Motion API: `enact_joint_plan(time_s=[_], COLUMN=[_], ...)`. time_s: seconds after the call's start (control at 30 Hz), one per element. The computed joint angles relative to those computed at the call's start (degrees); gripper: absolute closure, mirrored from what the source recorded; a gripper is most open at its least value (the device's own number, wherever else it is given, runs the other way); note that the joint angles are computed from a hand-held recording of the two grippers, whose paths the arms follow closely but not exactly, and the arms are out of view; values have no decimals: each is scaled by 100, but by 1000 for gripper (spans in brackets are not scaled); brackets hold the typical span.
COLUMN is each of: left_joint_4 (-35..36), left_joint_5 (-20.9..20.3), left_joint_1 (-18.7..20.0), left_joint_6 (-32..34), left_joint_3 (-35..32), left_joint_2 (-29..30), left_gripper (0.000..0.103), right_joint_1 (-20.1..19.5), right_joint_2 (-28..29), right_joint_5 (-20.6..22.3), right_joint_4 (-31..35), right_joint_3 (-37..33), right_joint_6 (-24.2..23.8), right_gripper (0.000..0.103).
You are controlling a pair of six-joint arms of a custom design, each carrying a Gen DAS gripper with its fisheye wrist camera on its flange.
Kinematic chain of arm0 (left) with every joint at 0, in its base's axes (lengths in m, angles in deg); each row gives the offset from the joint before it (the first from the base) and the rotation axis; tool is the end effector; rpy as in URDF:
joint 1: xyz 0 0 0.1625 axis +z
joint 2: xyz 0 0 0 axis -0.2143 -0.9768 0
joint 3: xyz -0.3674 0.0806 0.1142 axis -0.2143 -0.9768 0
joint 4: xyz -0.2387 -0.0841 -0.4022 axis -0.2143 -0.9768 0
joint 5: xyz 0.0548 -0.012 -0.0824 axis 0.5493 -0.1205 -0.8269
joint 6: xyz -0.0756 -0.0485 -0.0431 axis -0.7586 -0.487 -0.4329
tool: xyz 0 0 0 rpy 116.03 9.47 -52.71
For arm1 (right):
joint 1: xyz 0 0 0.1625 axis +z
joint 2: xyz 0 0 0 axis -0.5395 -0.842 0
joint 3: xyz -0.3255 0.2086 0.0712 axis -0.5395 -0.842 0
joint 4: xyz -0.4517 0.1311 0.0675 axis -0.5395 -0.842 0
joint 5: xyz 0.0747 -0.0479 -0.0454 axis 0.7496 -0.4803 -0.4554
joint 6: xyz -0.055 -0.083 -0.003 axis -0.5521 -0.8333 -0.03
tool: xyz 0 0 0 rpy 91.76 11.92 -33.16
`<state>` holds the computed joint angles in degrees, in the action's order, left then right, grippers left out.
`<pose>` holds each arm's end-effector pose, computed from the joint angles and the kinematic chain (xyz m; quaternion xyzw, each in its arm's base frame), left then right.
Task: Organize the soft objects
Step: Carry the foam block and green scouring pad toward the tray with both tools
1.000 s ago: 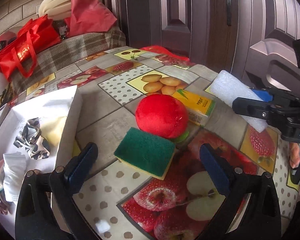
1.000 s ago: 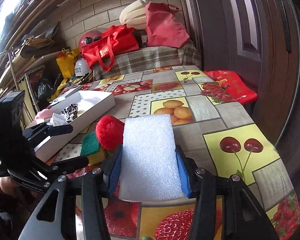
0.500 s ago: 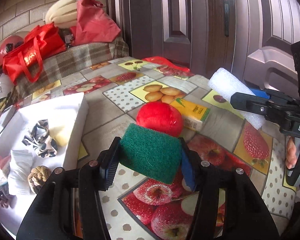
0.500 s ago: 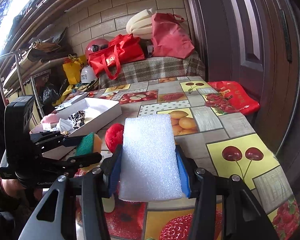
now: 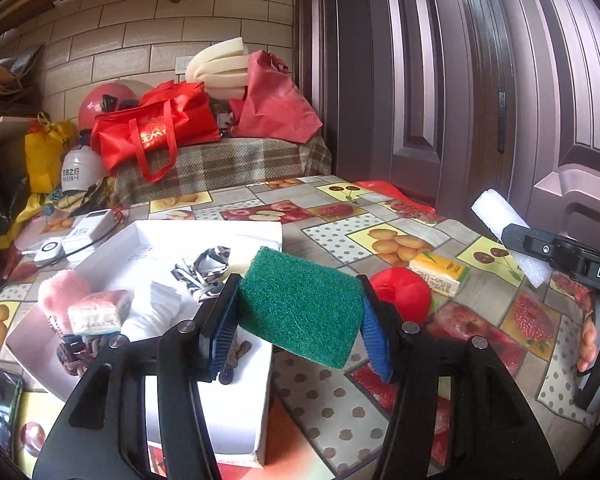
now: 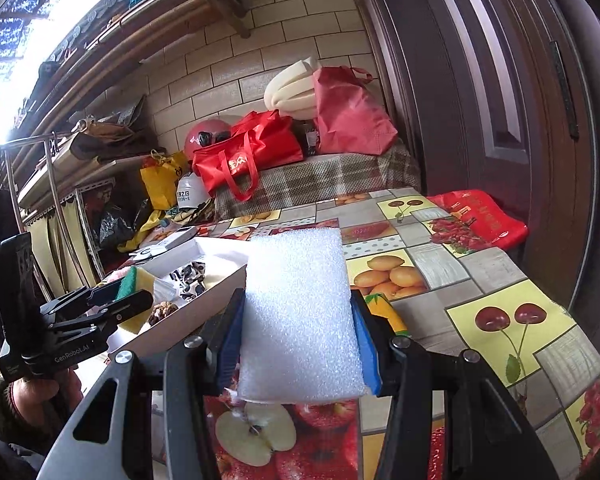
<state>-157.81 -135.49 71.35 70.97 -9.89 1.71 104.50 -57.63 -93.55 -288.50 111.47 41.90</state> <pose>-0.2857 -0.7500 -0.1098 0.5096 0.7822 -0.3536 0.0580 -0.0568 -0.5921 0.2872 0.0880 -0.7509 0.5859 0.2917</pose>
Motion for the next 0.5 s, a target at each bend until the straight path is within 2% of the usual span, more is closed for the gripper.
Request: enact_joint_plan(time_s=[0.5], left_joint_4=[-28], left_joint_5=[89], left_joint_1=[150], left_joint_6=[-65], left_joint_3=[-161], left_joint_2=[-1], left_gripper=[48], right_joint_1=[355], right_joint_2=[458], right_joint_5=[-125], right_joint_4=[300], right_joint_3=[-288], right_joint_6=[-487], right_gripper=[54])
